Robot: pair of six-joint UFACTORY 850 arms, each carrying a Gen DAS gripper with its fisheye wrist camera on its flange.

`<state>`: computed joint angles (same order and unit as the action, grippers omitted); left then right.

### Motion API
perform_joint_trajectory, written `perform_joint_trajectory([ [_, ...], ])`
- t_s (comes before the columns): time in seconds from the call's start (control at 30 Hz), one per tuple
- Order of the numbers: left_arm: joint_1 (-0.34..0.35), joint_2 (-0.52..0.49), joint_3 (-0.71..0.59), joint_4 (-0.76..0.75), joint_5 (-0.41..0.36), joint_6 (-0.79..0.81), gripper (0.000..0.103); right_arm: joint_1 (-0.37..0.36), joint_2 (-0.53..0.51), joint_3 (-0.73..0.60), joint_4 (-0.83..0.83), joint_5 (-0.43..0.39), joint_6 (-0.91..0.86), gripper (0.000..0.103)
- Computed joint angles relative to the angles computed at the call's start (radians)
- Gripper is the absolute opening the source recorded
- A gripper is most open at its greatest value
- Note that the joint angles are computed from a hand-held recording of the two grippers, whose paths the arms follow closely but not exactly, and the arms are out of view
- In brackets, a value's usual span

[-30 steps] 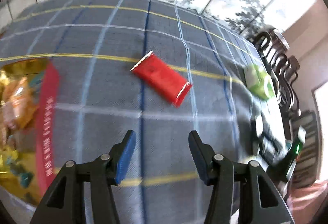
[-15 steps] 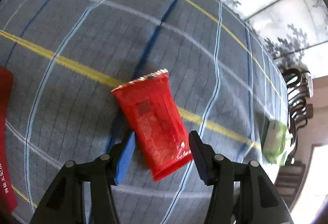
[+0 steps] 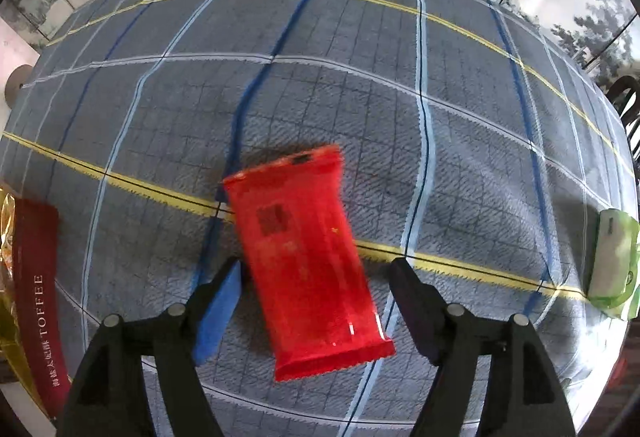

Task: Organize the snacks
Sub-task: 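Grasp the red candy bar with the left gripper while the right holds the tissue pack, then carry the red candy bar over the gold tin with the left gripper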

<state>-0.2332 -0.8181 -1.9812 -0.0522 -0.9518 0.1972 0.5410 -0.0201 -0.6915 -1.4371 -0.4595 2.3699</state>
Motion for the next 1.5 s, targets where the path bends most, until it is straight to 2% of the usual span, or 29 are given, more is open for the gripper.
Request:
perform_joint_trajectory([
  [0.03, 0.002, 0.007, 0.008, -0.005, 0.005, 0.018, 0.056, 0.0, 0.0, 0.0, 0.0, 0.0, 0.0, 0.047],
  [0.07, 0.003, 0.017, 0.018, -0.011, 0.016, 0.043, 0.048, 0.0, 0.0, 0.0, 0.002, 0.0, -0.002, 0.047],
  [0.1, 0.005, 0.022, 0.024, -0.009, 0.006, 0.073, 0.045, -0.001, 0.002, 0.002, 0.002, -0.001, -0.002, 0.047],
  [0.17, 0.022, 0.045, 0.058, -0.065, 0.012, 0.155, 0.045, -0.001, 0.003, 0.002, 0.006, -0.003, -0.003, 0.047],
  [0.27, 0.062, 0.134, 0.202, -0.138, 0.088, 0.283, 0.044, -0.001, 0.005, 0.006, 0.009, -0.007, 0.003, 0.047],
  [0.33, 0.111, 0.175, 0.263, -0.247, 0.07, 0.404, 0.044, -0.001, 0.006, 0.007, 0.009, -0.007, 0.005, 0.047],
  [0.4, 0.14, 0.242, 0.354, -0.276, 0.111, 0.469, 0.044, 0.001, 0.004, 0.004, 0.017, -0.011, -0.001, 0.047],
  [0.67, 0.267, 0.422, 0.558, -0.427, 0.119, 0.755, 0.044, 0.0, -0.012, -0.017, 0.085, -0.035, -0.072, 0.048],
  [0.77, 0.296, 0.471, 0.607, -0.455, 0.16, 0.817, 0.044, 0.004, -0.03, -0.039, 0.138, -0.06, -0.126, 0.048],
  [0.93, 0.367, 0.528, 0.651, -0.497, 0.213, 0.908, 0.044, 0.026, -0.085, -0.104, 0.263, -0.135, -0.24, 0.049],
  [1.03, 0.401, 0.553, 0.67, -0.524, 0.243, 0.956, 0.044, 0.028, -0.093, -0.116, 0.247, -0.117, -0.18, 0.048],
  [1.2, 0.439, 0.571, 0.676, -0.557, 0.271, 1.014, 0.044, 0.055, -0.135, -0.159, 0.219, -0.133, -0.092, 0.047],
  [1.33, 0.463, 0.573, 0.672, -0.582, 0.264, 1.044, 0.044, 0.067, -0.173, -0.2, 0.19, -0.13, -0.014, 0.047],
  [1.5, 0.487, 0.566, 0.663, -0.594, 0.25, 1.055, 0.044, 0.083, -0.213, -0.255, 0.179, -0.137, 0.002, 0.047],
])
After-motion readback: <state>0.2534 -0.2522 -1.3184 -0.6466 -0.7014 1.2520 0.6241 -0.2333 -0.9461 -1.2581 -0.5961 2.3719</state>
